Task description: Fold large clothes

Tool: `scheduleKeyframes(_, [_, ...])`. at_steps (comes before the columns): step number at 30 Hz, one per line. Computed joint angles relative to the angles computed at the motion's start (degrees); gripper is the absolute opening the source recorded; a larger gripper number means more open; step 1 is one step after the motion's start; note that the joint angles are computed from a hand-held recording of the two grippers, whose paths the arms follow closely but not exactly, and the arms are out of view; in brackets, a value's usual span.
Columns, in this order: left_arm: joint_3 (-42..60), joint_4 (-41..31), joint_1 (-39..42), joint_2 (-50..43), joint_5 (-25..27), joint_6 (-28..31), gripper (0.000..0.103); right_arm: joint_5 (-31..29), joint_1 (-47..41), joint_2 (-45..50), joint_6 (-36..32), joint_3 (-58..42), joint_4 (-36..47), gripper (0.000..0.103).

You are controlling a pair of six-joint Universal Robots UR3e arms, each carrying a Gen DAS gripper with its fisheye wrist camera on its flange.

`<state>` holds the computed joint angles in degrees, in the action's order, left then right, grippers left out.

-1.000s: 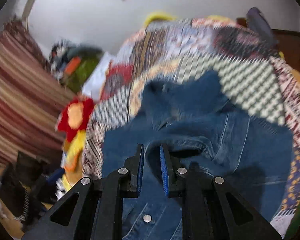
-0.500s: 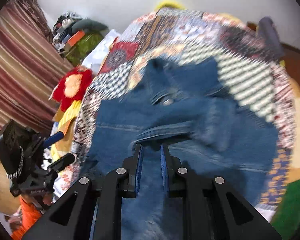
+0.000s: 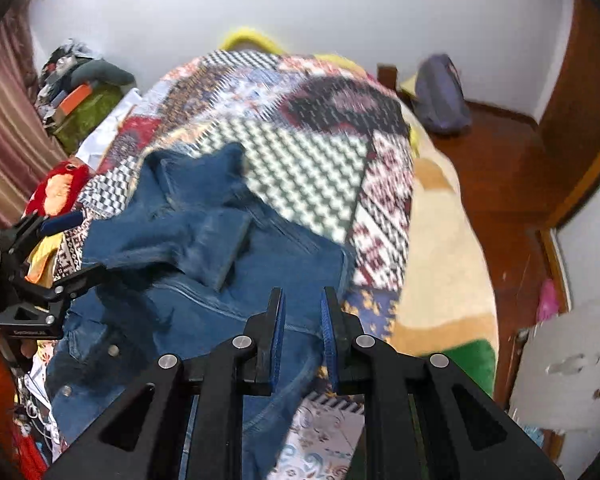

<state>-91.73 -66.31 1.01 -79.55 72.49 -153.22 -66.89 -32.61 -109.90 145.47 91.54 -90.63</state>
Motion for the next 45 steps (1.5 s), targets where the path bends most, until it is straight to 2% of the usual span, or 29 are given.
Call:
scheduleKeyframes(2, [2.6,-0.2,-4.1,-5.0,1.3,-0.7,0.092,0.2,-2.0,0.5,-1.9,1.9,1.4,0.014])
scheduleKeyframes(4, [5.7,-0.7,-8.8,-10.4,4.8,-1.0,0.092,0.0,-2.5,0.5,-2.5,4.6,1.0,0.014])
scheduleKeyframes(9, [7.1,7.9,-19.2,-21.8,21.2,-0.4,0.092,-1.9,-1.0,1.7,-2.7,10.5,-1.7,0.014])
scheduleKeyframes(14, [5.7,13.4,-18.7,-24.3,21.8,-1.2,0.09,-2.5,0.5,3.5,-2.5,14.6,-4.4,0.014])
scheduleKeyframes(16, [3.9,17.5,-18.8,-24.4,22.9,-1.8,0.075,-2.6,1.0,4.2,-1.9,15.8,-5.9,0.014])
scheduleKeyframes(17, [2.8,19.1,-18.4,-24.2,22.5,-2.6,0.073,-2.3,0.9,4.4,-1.8,16.2,-6.0,0.014])
scheduleKeyframes(19, [0.5,21.2,-16.9,-22.8,20.1,-3.9,0.049,-1.6,0.3,4.5,-1.6,16.4,-5.6,0.014])
scheduleKeyframes(21, [-1.3,22.4,-15.4,-20.7,18.7,-5.1,0.038,-1.2,-0.3,4.1,-1.7,16.6,-5.0,0.014])
scheduleKeyframes(26, [-3.0,20.9,-9.8,-13.2,13.7,-6.8,0.032,-1.1,-1.1,3.9,-1.8,16.2,-3.7,0.014])
scheduleKeyframes(28, [-3.3,18.2,-5.8,-9.0,9.8,-7.3,0.028,-1.4,-0.8,4.1,-1.2,16.0,-3.8,0.014])
scheduleKeyframes(32, [-3.9,9.6,6.6,1.7,-1.1,-5.4,0.026,-3.1,0.8,3.4,0.2,16.2,-5.0,0.014])
scheduleKeyframes(35, [-4.8,1.1,18.7,9.7,-9.5,-0.6,0.026,-4.2,2.1,3.0,1.3,16.5,-6.4,0.014])
scheduleKeyframes(38, [-6.3,-11.1,33.2,17.7,-17.0,8.8,0.023,-5.0,2.7,2.6,2.1,17.1,-7.3,0.014])
scheduleKeyframes(42, [-8.8,-26.2,48.9,24.0,-21.0,22.2,0.023,-6.0,3.9,2.9,4.2,17.3,-8.6,0.014])
scheduleKeyframes(45, [-13.9,-31.4,56.4,26.3,-18.7,29.0,0.022,-6.5,4.2,2.5,5.6,17.9,-9.3,0.014])
